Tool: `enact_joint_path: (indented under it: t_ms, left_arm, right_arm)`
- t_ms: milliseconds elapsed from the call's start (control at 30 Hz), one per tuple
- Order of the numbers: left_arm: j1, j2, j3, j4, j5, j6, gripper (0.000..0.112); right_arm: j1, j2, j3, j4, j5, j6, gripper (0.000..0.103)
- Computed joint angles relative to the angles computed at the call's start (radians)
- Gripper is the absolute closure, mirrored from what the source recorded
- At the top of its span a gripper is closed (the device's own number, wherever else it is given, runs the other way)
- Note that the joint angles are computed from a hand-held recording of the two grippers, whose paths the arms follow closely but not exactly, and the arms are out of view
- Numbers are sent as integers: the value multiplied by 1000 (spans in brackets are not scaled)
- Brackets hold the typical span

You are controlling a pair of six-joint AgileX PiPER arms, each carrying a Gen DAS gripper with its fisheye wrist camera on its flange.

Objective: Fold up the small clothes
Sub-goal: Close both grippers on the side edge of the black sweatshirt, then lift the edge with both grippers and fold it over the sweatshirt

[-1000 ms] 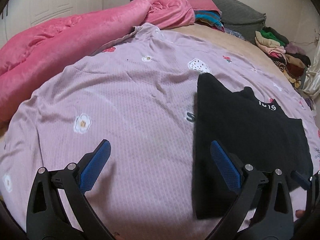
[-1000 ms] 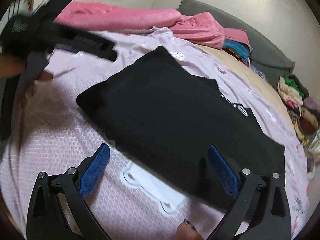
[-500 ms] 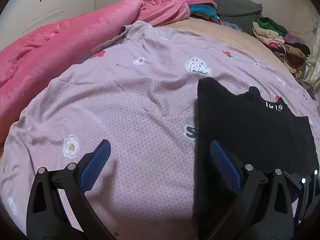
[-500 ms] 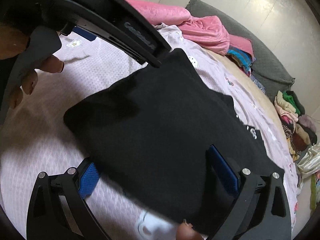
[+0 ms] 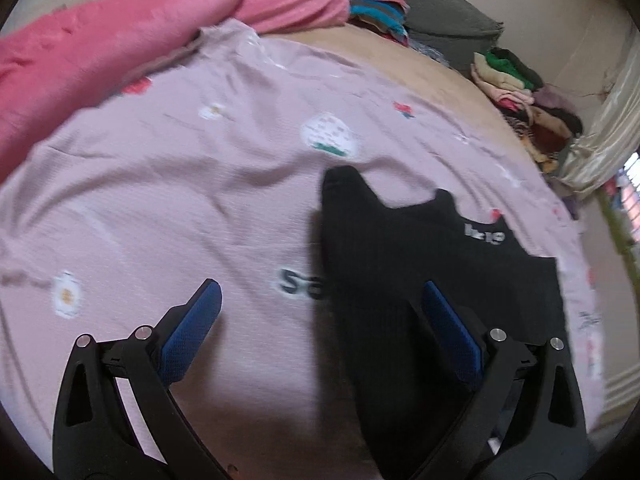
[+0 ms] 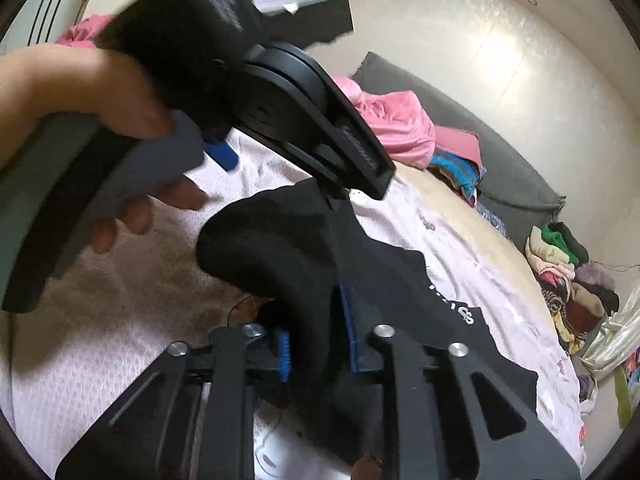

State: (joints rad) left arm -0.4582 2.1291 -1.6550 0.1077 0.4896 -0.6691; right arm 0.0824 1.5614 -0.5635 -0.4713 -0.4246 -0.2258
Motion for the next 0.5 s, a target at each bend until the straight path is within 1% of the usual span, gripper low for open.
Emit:
enact_joint_path:
  t_ms: [67,133,200,233,267,300,333,367,433,467,500]
  left_arm:
    - [0,34,-56,-60,39,37,19]
    - [1,57,-89,-124,59,73,19]
    - [6,65,-84,-250,17,151,19]
    - [3,73,-97,-295,18,177,19]
    - [-5,80,-110,-308,20,181,19]
    - [-13,85,-124,-298,23,172,22]
    - [-26,86,-133,-282,18,163,32]
    - [-38,85,-140,-288,8,172,38]
    - [-51,85,-155,-351,1,221,59]
    - [-62,87,-174,-364,6,229,63]
    - [-78,91,-201,-336,21,209,67]
  right_arm:
    - [-29,-20,7,-94,-4,84,90]
    - [-66,-47,16,-195,-10,179,91]
    - [-107,-71,24,-280,-34,263,93]
    - [-127,-82,27,-316,-44,299,93]
    - [-144,-97,32,-347,-50,334,94]
    - [-173,-111,32,-406,-61,395,94]
    - [-196,-126,34,-455,-69,448,94]
    - [-218,-139,35,-493,-78,492,95]
    - [-268,-159,36,-557,-97,559,96]
    - [-299,-167,38,-588,-114,587,96]
    - [-326,-158,33,-606,-134,596,96]
